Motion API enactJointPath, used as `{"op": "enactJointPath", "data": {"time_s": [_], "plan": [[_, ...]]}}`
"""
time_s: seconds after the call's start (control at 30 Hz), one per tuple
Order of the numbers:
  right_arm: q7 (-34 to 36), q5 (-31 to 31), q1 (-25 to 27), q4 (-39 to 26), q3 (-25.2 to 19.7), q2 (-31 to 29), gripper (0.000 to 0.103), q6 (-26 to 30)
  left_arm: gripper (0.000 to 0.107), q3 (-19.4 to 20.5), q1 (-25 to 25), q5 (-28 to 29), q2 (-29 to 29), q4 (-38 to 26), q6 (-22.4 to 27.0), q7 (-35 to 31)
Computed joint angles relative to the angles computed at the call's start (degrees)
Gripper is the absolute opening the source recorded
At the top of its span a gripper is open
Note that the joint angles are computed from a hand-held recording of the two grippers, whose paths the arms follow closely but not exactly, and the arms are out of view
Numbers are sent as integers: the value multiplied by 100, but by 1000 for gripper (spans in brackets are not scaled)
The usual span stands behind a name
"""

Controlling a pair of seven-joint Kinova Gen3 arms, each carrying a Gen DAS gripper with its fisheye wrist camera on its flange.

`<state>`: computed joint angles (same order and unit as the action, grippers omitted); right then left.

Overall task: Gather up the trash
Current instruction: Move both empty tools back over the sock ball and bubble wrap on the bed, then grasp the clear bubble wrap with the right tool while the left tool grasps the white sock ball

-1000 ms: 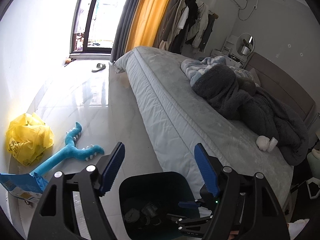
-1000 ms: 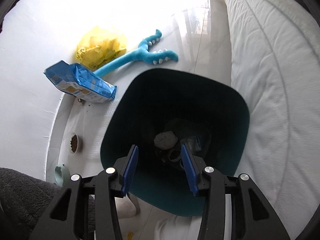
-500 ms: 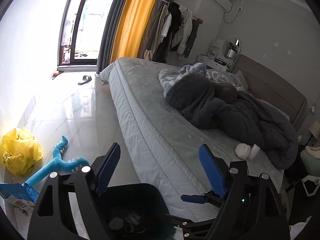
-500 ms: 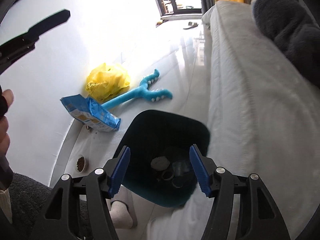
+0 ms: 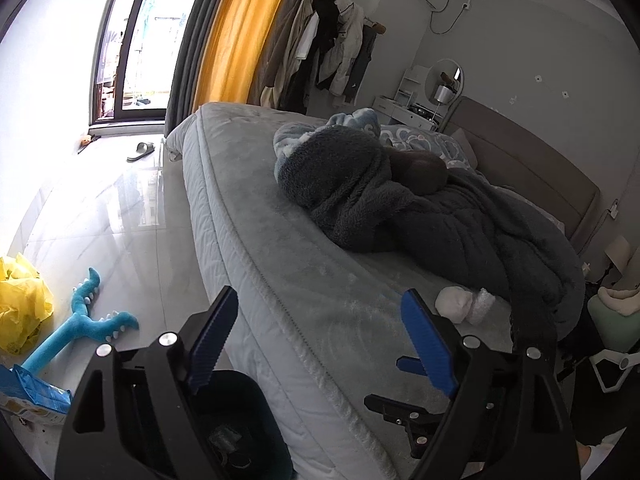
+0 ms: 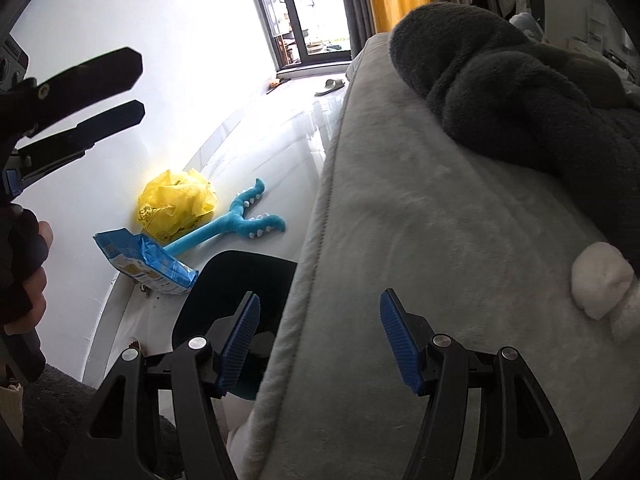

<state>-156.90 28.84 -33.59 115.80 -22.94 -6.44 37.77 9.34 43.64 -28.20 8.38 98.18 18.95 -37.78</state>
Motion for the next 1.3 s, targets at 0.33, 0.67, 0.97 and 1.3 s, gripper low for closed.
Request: {"op": "enactJointPath", "data": {"time_s": [0.33,0.67,0.97,1.3], "plan": [[701,-474,678,547,193,-904,64,-66,87,-76,417,161,638,-735,274,-303],[1713,-1009,1406,866,579,-1660,64,-176,87,-274,815,543,1385,-1691,710,-763],[2627,-1460,2127,1055,994,-2080,65,-297,87,-157,808,1174,2003,-2471,872,-1384],[3984,-2330,2271,1388,1914,-2288,65,-497,87,-7,896,1796,2757,-3441,1161,-2082]]}}
